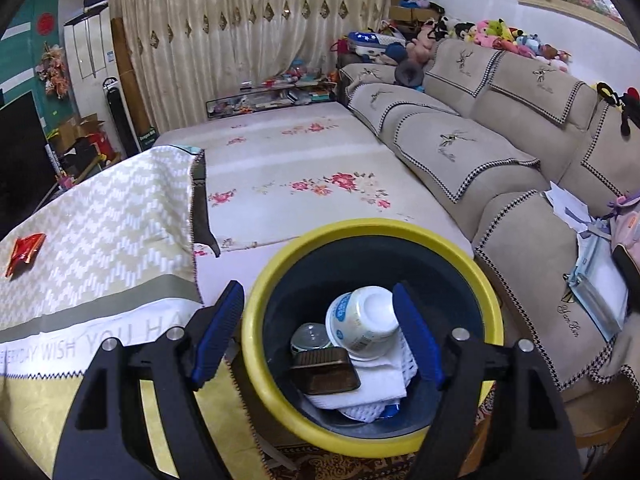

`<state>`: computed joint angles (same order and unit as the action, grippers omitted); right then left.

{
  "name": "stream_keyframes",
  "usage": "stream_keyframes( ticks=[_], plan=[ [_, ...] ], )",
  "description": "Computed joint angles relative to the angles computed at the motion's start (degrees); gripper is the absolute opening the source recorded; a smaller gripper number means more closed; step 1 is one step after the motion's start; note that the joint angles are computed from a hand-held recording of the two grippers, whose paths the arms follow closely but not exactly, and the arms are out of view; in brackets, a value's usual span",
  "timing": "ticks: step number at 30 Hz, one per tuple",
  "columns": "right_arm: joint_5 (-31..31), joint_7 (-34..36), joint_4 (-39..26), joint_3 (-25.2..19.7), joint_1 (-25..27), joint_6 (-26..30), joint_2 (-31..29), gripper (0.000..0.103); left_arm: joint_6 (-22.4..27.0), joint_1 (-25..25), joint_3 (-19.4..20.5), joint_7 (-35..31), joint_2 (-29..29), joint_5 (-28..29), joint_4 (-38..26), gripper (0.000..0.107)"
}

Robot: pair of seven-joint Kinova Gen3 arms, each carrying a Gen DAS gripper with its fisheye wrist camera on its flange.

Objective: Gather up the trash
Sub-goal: 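Reach the left gripper to the red snack bag and grasp it, then carry the red snack bag with the left gripper into the bin and release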

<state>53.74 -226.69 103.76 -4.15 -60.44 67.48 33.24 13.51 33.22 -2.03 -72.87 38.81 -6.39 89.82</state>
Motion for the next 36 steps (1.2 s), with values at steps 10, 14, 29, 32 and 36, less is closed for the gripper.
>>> stream_keyframes(
  ticks=[10,14,29,32,36],
  plan=[
    [1.44,-4.18,2.10,-0.97,-1.65,2.65,-2.16,0.072,9.03,5.09,-5.86,-1.16,6.91,-8.91,-16.21,0.088],
    [1.63,-5.49,2.93,-1.61,-1.46,3.58,-2.90,0.072,14.01,1.60,-1.70,-3.27,10.30,-8.13,-23.06,0.083],
    [2.18,-5.08,2.85,-2.32,-0.10,2.71,-2.89,0.072,26.88,-2.49,3.49,-11.27,21.50,-3.37,-46.22,0.060],
    [2.14,-5.15,2.80,-2.25,-0.10,2.61,-2.91,0.072,28.91,-2.27,3.28,-12.65,22.69,-2.62,-49.37,0.032],
    [2.38,-5.08,2.70,-2.21,-0.11,2.22,-2.83,0.072,30.22,-1.65,3.16,-13.96,22.89,-1.75,-50.56,0.007]
  ],
)
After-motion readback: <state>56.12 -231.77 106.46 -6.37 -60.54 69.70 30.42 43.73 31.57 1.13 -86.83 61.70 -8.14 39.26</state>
